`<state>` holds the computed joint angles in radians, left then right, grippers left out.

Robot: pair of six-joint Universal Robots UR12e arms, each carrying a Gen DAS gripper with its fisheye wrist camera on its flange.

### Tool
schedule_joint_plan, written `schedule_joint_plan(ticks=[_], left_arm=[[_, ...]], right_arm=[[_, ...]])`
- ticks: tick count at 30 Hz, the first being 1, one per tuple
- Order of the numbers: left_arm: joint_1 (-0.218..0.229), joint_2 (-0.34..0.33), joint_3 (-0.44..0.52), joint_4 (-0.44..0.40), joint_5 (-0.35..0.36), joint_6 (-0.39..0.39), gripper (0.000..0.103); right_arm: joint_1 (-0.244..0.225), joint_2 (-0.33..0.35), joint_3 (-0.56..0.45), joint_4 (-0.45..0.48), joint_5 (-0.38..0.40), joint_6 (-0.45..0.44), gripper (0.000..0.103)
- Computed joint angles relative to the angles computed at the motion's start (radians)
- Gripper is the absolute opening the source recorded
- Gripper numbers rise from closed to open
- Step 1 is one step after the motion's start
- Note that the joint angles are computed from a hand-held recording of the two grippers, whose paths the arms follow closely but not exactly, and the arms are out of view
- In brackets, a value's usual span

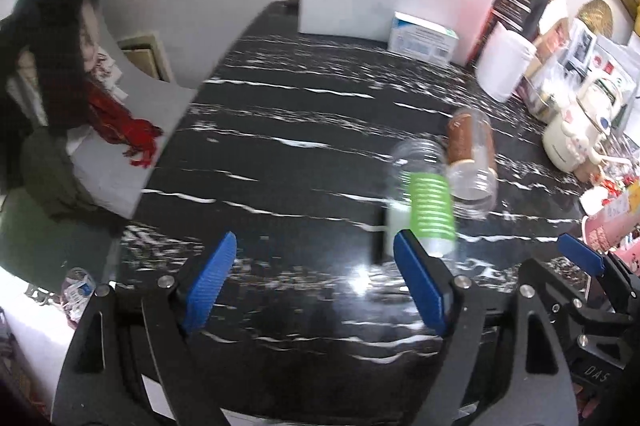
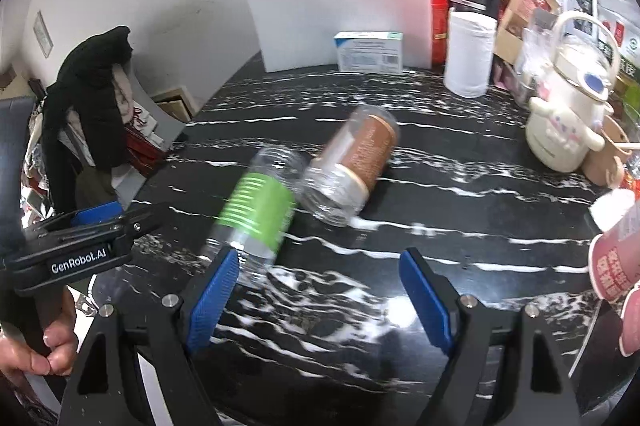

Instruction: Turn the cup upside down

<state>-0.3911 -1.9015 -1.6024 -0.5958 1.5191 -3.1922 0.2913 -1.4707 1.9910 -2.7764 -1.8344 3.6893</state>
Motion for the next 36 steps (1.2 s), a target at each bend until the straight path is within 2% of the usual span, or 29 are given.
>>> schedule_joint_plan(ticks=[3,9,13,18,24,29,32,34,36], left_arm=[[0.017,0.01,-0.017,0.009,0.012,-0.009,0.08],[0.041,0.016,-0.041,0.014,0.04,-0.025,0.08],[0.052,0.012,-0.05,0.013,0.055,-0.032,0.081],[0.069,0.004,-0.055,0.007,0.053,-0.047,0.08],[0.077,-0.007,-0.051,0.0,0.036,-0.052,0.081],[0.074,-0.016,-0.044,-0.005,0.029,-0.038,0.081],[0.071,-0.022,-0.037,-0.013,0.02,-0.028,0.08],[0.069,-0.027,-0.032,-0.019,0.014,-0.024,0.081],[0.067,-0.03,-0.03,-0.019,0.01,-0.023,0.081]], right_arm=[[0.012,0.027,-0.022,-0.009,0.01,0.023,0.083],[0.046,0.087,-0.066,-0.014,-0.026,0.082,0.083],[0.059,0.121,-0.097,0.016,-0.055,0.113,0.083],[0.059,0.15,-0.141,0.113,-0.069,0.15,0.083],[0.053,0.173,-0.16,0.154,-0.051,0.175,0.083],[0.05,0.184,-0.162,0.154,-0.052,0.192,0.083],[0.051,0.187,-0.165,0.159,-0.06,0.186,0.074],[0.049,0.187,-0.164,0.159,-0.049,0.182,0.061],[0.05,0.186,-0.163,0.159,-0.053,0.169,0.061]])
